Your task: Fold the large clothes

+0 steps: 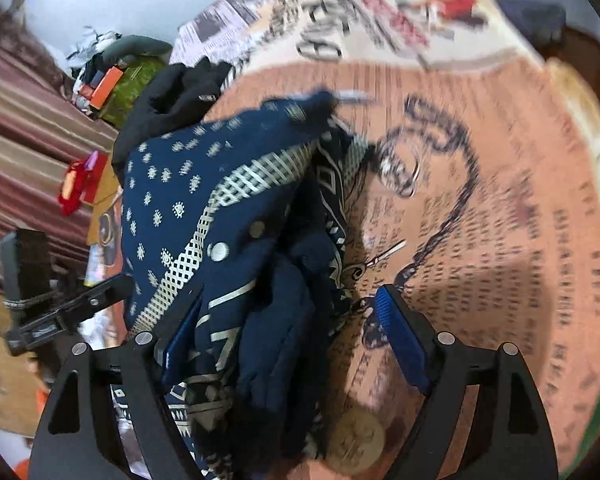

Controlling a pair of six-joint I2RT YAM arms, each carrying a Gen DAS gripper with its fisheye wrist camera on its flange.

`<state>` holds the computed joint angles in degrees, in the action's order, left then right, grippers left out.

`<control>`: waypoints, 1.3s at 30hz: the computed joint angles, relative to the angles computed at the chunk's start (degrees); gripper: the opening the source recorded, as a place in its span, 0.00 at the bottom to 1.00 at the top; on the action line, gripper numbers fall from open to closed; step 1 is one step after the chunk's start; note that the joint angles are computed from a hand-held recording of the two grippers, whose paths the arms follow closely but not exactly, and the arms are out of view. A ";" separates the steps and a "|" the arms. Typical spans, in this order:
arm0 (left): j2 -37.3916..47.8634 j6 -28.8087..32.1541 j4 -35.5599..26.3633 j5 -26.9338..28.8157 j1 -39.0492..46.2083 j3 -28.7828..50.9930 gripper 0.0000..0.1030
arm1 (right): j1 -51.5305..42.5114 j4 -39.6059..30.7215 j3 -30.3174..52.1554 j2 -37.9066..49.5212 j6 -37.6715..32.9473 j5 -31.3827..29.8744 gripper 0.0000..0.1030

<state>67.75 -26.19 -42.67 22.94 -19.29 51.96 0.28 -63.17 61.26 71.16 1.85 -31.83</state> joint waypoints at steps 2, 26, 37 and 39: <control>1.80 -1.16 3.11 3.10 1.31 -0.93 0.83 | -2.02 -0.47 0.24 2.44 -2.27 -3.43 0.79; 8.59 -0.81 4.84 8.04 0.02 5.42 0.55 | 1.16 2.09 4.04 8.12 2.08 -9.44 0.36; -0.65 9.74 -15.95 4.27 6.37 27.36 0.53 | 12.06 0.23 20.80 2.81 13.22 -5.74 0.35; 0.09 13.34 -19.37 6.49 11.24 32.48 0.53 | 16.01 1.74 26.90 5.18 16.16 -3.43 0.35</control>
